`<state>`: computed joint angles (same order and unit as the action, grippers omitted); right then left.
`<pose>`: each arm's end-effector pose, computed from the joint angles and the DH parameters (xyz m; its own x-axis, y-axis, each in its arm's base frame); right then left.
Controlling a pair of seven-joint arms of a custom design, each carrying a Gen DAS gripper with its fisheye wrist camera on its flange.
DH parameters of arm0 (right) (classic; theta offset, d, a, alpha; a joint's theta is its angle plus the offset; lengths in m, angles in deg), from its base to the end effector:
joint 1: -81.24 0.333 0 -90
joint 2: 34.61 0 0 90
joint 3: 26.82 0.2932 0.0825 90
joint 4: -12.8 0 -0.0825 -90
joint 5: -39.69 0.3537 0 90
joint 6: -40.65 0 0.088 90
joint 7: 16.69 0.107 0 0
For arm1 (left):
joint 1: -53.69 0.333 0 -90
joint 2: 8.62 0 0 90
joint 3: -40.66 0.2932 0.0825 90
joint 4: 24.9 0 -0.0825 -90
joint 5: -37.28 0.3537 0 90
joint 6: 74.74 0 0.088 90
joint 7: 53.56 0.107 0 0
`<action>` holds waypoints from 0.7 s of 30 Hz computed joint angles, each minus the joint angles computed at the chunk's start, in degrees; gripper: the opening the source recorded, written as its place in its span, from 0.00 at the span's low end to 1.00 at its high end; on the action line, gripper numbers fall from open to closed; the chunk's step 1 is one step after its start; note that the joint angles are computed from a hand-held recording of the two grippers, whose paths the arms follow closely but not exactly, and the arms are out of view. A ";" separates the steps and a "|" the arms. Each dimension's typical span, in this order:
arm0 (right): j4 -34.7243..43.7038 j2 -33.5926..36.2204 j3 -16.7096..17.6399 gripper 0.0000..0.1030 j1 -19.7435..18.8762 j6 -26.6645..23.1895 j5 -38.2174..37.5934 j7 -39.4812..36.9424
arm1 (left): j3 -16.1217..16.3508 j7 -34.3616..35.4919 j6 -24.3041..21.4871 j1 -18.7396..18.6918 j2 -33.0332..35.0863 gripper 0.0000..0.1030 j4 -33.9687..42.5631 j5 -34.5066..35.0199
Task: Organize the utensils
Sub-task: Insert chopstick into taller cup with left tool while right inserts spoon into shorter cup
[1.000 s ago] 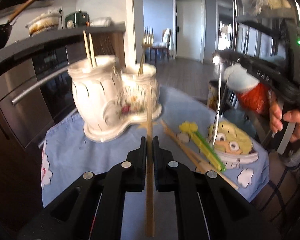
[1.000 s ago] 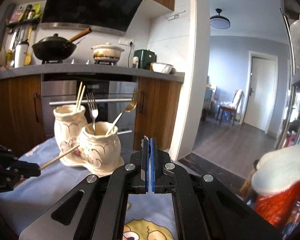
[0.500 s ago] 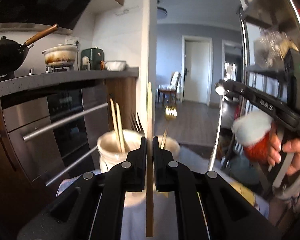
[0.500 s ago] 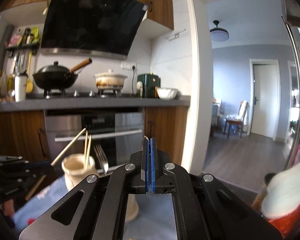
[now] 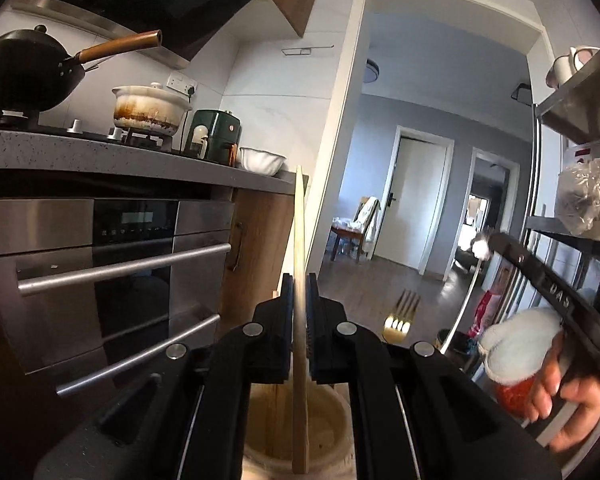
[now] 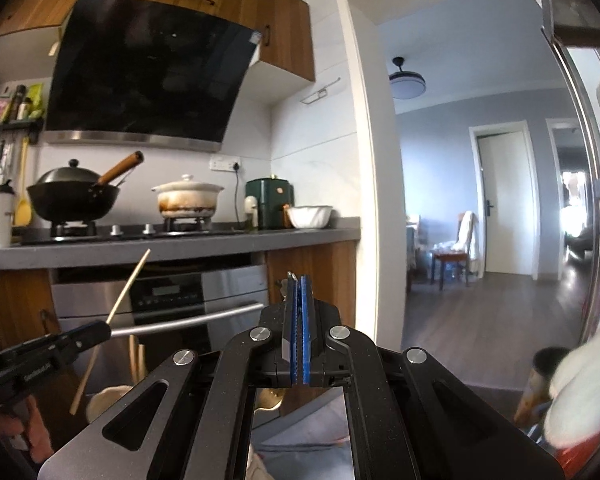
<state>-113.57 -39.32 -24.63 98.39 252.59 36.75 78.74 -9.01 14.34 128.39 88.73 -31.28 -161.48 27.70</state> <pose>0.4778 0.1757 0.6049 0.3563 -0.9331 -0.0479 -0.0132 0.0463 -0.9988 0.4427 -0.1552 0.5880 -0.0769 -0.9710 0.2262 -0.1444 -0.2137 -0.9662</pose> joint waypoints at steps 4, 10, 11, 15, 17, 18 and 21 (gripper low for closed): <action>0.76 2.19 1.45 0.02 0.09 1.17 4.06 -4.15 | -12.11 1.28 2.91 12.12 -1.40 0.06 1.15 -5.75; 0.96 3.75 2.94 0.02 0.98 0.96 8.82 -11.70 | -19.64 -3.86 2.66 21.31 -6.63 0.06 0.67 -6.63; 0.94 3.87 3.08 0.02 1.16 1.06 9.24 -12.59 | -19.39 -4.48 2.52 21.19 -7.16 0.06 0.22 -6.06; 0.37 4.18 3.10 0.02 1.41 0.20 7.75 -13.30 | -17.13 -6.65 2.06 19.40 -10.46 0.06 -2.66 -3.72; -0.02 4.16 2.96 0.02 1.35 -0.36 6.44 -12.76 | -14.66 -7.76 1.95 16.75 -11.12 0.06 -4.41 -2.03; -0.21 4.12 2.99 0.02 1.37 -0.52 6.47 -13.04 | -13.80 -8.28 1.28 15.92 -11.99 0.06 -5.08 -1.34; -0.94 3.83 2.95 0.02 1.40 -1.09 6.34 -13.04 | -10.96 -9.47 -2.32 12.85 -15.20 0.06 -7.12 1.08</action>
<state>-114.51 -35.49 -21.68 99.79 251.50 43.09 65.70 -19.97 4.87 126.07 101.58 -46.48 -168.60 28.78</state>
